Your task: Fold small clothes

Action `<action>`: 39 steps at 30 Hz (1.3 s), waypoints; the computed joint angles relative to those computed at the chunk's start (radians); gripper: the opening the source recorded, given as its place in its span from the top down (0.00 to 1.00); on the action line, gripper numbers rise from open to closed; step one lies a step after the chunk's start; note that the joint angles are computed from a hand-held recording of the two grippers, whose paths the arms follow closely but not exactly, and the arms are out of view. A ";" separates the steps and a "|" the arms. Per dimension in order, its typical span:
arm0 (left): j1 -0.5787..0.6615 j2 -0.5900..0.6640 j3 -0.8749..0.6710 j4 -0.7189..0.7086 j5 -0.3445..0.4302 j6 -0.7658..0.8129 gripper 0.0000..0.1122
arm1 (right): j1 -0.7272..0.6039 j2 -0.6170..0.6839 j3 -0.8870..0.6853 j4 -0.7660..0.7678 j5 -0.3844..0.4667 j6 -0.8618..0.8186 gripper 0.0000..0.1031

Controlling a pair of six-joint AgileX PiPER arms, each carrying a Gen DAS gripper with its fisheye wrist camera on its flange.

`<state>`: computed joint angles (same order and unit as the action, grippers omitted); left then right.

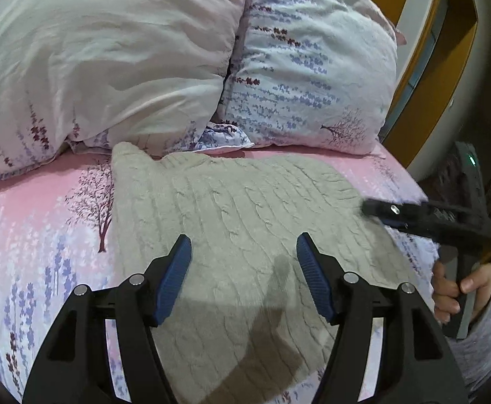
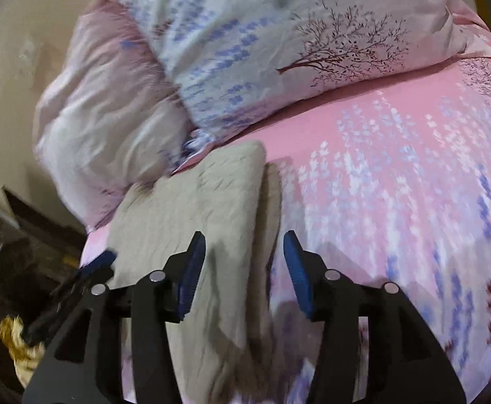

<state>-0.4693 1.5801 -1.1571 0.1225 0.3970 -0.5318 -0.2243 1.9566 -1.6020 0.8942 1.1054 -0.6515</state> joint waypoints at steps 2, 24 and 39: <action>-0.004 -0.022 0.015 0.009 -0.002 -0.018 0.40 | -0.035 -0.054 0.075 0.028 0.031 -0.078 0.53; -0.246 -0.206 0.168 0.604 0.232 -0.714 0.17 | 0.006 -0.422 0.516 -0.049 -0.369 -0.224 0.17; -0.441 -0.181 0.235 0.632 0.571 -0.934 0.10 | 0.215 -0.660 0.769 -0.243 -0.647 -0.114 0.02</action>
<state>-0.9104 1.3993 -0.9225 0.7541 0.9685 -1.4659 -0.0092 1.2971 -0.8330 0.6511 0.4585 -0.7651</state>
